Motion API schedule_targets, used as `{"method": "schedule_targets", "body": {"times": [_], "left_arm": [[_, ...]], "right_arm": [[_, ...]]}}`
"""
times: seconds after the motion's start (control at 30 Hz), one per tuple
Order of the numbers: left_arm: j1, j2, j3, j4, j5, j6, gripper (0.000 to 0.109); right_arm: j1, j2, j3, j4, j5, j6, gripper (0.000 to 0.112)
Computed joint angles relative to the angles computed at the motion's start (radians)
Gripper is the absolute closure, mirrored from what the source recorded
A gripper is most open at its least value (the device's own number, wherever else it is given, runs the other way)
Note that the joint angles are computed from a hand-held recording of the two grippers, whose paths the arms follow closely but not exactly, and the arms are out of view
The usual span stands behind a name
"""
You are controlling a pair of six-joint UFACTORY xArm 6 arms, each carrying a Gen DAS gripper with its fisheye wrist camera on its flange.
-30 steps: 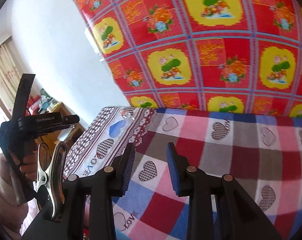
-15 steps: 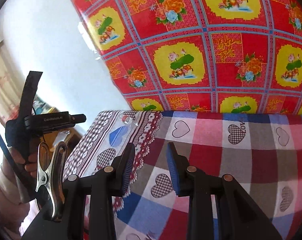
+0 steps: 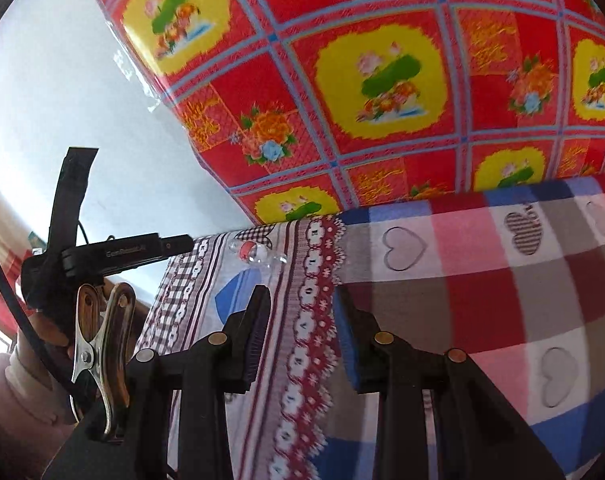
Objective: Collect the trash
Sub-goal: 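Lower both open tools toward the clear bottle lying on the bed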
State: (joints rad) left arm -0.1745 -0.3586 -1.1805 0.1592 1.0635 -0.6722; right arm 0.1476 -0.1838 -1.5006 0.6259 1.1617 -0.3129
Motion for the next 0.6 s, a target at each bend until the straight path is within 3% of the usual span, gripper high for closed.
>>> {"method": "schedule_targets", "body": {"times": [0.4, 0.6], "left_arm": [[0.063, 0.096, 0.032, -0.145, -0.128, 0.150, 0.067], [0.094, 0.108, 0.055, -0.260, -0.171, 0.235, 0.084]], "right_arm": [[0.138, 0.133, -0.033, -0.063, -0.085, 0.152, 0.079], [0.159, 0.201, -0.068, -0.034, -0.084, 0.183, 0.083]]}}
